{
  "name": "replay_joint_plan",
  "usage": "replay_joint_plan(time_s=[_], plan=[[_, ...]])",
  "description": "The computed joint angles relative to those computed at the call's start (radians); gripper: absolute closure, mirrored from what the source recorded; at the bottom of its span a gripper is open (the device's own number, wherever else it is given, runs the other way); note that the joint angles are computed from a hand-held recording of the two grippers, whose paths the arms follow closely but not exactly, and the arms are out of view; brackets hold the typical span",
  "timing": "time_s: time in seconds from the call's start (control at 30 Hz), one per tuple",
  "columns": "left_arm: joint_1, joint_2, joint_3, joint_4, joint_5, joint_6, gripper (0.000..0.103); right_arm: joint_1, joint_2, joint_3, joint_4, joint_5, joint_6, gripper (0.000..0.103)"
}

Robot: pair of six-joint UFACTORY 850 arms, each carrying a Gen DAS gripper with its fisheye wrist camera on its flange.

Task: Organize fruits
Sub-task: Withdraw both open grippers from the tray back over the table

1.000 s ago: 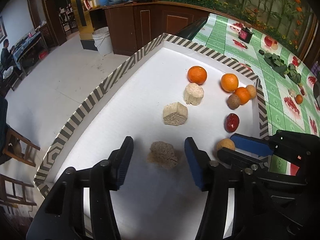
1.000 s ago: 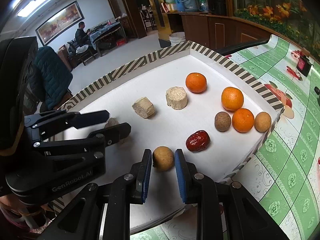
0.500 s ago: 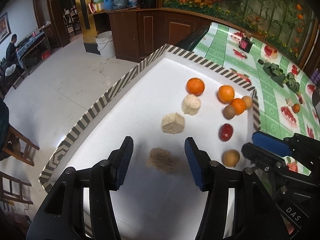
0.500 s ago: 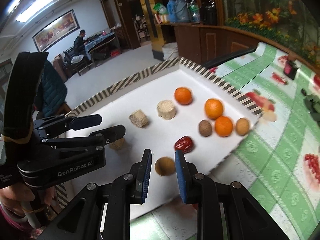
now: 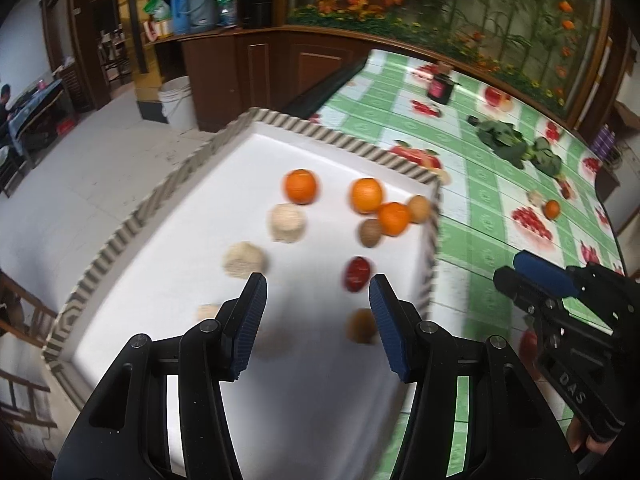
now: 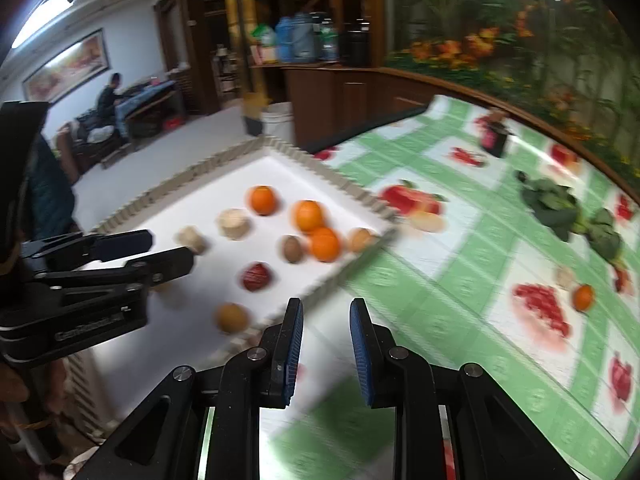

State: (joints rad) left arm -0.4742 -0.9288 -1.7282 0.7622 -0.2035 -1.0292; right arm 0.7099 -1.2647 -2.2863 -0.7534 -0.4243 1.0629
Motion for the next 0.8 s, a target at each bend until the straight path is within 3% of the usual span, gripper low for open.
replay_joint_plan(time_s=[0.43, 0.8], plan=[[-0.081, -0.096, -0.167, -0.343, -0.040, 0.395, 0.049, -0.053, 0.186, 0.360, -0.317, -0.006, 0.420, 0.080], [-0.120, -0.174, -0.299, -0.441, -0.105, 0.520, 0.049, -0.094, 0.277, 0.531, -0.449, 0.016, 0.618, 0.080]])
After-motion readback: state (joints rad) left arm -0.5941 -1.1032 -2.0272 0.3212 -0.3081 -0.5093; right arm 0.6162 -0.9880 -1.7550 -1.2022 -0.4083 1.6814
